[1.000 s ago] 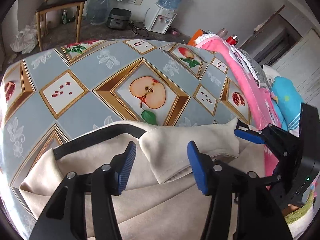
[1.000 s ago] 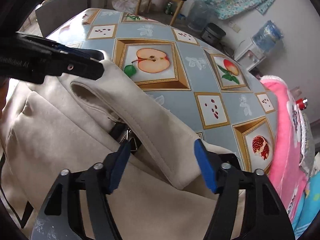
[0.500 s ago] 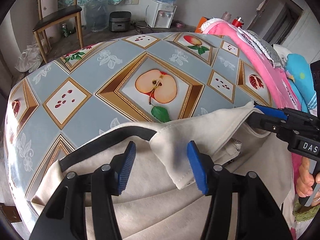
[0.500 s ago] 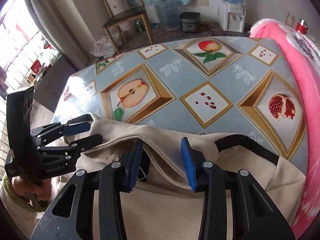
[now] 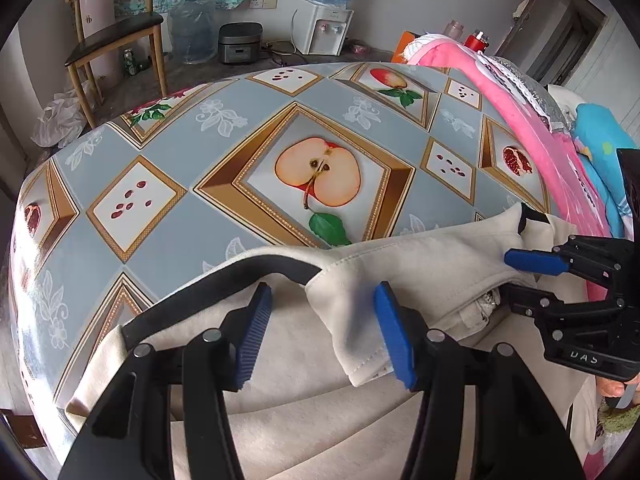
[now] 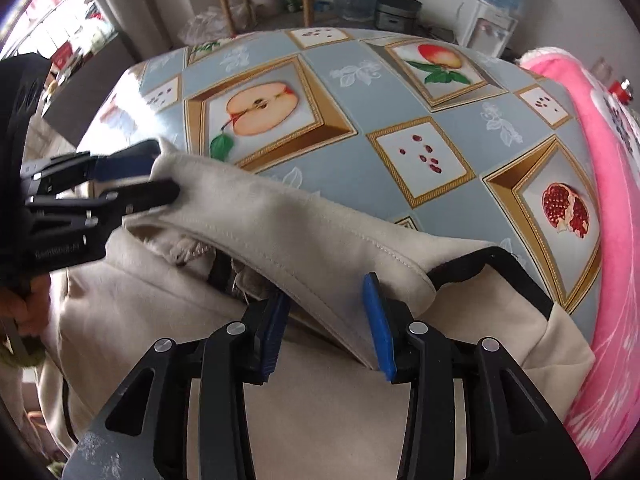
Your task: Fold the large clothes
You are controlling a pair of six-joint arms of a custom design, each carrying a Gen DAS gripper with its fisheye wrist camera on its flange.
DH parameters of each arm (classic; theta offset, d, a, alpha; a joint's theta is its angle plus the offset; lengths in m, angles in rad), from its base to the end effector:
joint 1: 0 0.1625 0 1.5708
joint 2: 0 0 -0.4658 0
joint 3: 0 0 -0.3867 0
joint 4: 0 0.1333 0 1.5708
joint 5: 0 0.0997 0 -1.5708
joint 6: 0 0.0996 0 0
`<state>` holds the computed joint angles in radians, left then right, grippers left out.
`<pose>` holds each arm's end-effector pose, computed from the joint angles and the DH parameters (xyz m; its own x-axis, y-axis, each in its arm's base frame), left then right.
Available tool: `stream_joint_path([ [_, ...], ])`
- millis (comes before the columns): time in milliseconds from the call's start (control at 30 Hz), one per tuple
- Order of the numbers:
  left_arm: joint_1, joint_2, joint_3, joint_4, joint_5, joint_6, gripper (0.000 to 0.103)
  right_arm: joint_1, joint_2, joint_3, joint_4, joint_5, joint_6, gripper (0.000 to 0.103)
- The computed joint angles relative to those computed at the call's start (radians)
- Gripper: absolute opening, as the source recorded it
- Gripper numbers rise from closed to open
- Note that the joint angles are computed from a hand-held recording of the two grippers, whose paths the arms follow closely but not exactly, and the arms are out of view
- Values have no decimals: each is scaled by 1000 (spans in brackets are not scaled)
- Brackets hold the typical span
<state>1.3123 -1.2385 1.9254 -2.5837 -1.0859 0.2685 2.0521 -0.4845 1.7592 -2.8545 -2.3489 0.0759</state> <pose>0.0271 -0.6005 0.3060 -0.7972 0.3219 -0.5107 0.4705 0.8613 -0.1916 0.3457 -0.5250 -0.0605 -0.6675 -0.2560 0.6992 -0.4135 0.9084 -0.0622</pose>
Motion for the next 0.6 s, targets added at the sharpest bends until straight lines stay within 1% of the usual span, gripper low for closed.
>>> stream_joint_path([
  [100, -7, 3, 11, -20, 18, 21, 52, 4, 3, 6, 16, -19, -25, 38],
  [167, -17, 5, 27, -47, 45, 52, 52, 6, 14, -1, 20, -34, -31, 39],
  [267, -41, 11, 72, -138, 112, 156, 57, 6, 23, -6, 14, -38, -33, 40],
  [333, -49, 11, 88, -173, 135, 203, 57, 13, 8, 9, 2, -31, -39, 40],
  [367, -49, 11, 91, -180, 139, 215, 57, 21, -3, 26, -31, -29, -58, 40],
  [400, -48, 10, 93, -186, 140, 223, 57, 28, -19, 49, -76, -13, -84, 40],
  [467, -44, 8, 94, -191, 133, 233, 57, 38, -57, 98, -171, 48, -135, 40],
  [500, -42, 7, 95, -194, 128, 238, 57, 40, -77, 120, -222, 90, -158, 40],
  [533, -40, 5, 96, -196, 120, 244, 57, 37, -95, 137, -268, 137, -169, 40],
  [600, -36, -2, 100, -202, 103, 259, 57, 13, -121, 144, -307, 241, -139, 40],
])
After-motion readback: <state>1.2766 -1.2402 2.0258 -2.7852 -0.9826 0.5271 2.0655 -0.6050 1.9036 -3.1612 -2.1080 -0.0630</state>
